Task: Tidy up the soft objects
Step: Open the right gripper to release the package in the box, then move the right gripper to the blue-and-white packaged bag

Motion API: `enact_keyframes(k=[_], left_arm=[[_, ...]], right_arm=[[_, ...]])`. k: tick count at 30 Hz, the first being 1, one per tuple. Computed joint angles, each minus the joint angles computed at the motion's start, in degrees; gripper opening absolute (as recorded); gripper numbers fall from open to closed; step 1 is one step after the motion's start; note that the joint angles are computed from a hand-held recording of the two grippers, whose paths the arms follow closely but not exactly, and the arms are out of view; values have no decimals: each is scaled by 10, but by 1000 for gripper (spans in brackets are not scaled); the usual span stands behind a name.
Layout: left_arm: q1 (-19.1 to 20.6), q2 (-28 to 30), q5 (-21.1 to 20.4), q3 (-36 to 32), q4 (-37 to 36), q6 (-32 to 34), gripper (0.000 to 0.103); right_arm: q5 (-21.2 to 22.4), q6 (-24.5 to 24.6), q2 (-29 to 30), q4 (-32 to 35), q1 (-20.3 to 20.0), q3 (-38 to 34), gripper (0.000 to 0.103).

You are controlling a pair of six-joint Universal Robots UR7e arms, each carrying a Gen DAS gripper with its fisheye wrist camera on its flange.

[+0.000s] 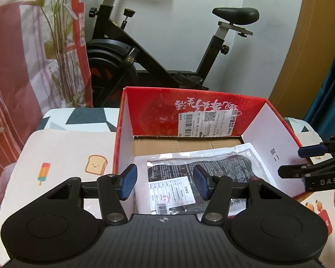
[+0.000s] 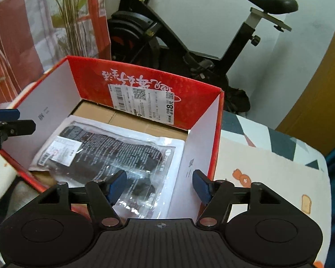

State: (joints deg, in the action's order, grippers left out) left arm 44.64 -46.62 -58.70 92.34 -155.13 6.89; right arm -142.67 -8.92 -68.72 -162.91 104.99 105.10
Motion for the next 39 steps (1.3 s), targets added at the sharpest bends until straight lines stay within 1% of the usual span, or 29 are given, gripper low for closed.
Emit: enact_keyframes(k=[1, 3, 5, 6, 7, 8, 11, 16, 23, 28, 31, 35, 39], left_arm=[[-1, -5, 1, 5, 0, 0, 59], [-3, -17, -1, 17, 2, -1, 69], [-4, -30, -5, 31, 1, -3, 95], [-5, -38, -6, 39, -1, -5, 100], [-7, -45, -6, 49, -7, -6, 103], [-8, -52, -5, 57, -9, -6, 103], [-13, -72, 2, 80, -5, -8, 103], [-23, -110, 12, 131, -19, -6, 103], [-32, -168, 19, 213, -37, -31, 103], [-37, -203, 14, 269, -63, -53, 103], [-39, -220, 11, 298, -68, -80, 103], [-42, -238, 9, 330, -81, -112, 103], [-44, -245, 7, 351, -90, -131, 103]], right_arm=[[2, 2, -3, -2, 3, 4, 68], [0, 3, -9, -12, 10, 16, 77], [3, 7, -16, -29, 18, 30, 93], [3, 9, -18, -38, 22, 36, 95], [3, 9, -21, -49, 26, 43, 100], [2, 8, -23, -62, 30, 51, 103], [-3, 8, -26, -93, 41, 70, 103], [-13, 32, -38, -142, 56, 114, 103], [10, 79, -62, -211, 73, 197, 103], [9, 104, -59, -266, 91, 248, 103], [14, 129, -62, -282, 95, 279, 103], [9, 155, -59, -291, 103, 307, 103], [0, 150, -44, -313, 114, 319, 102]])
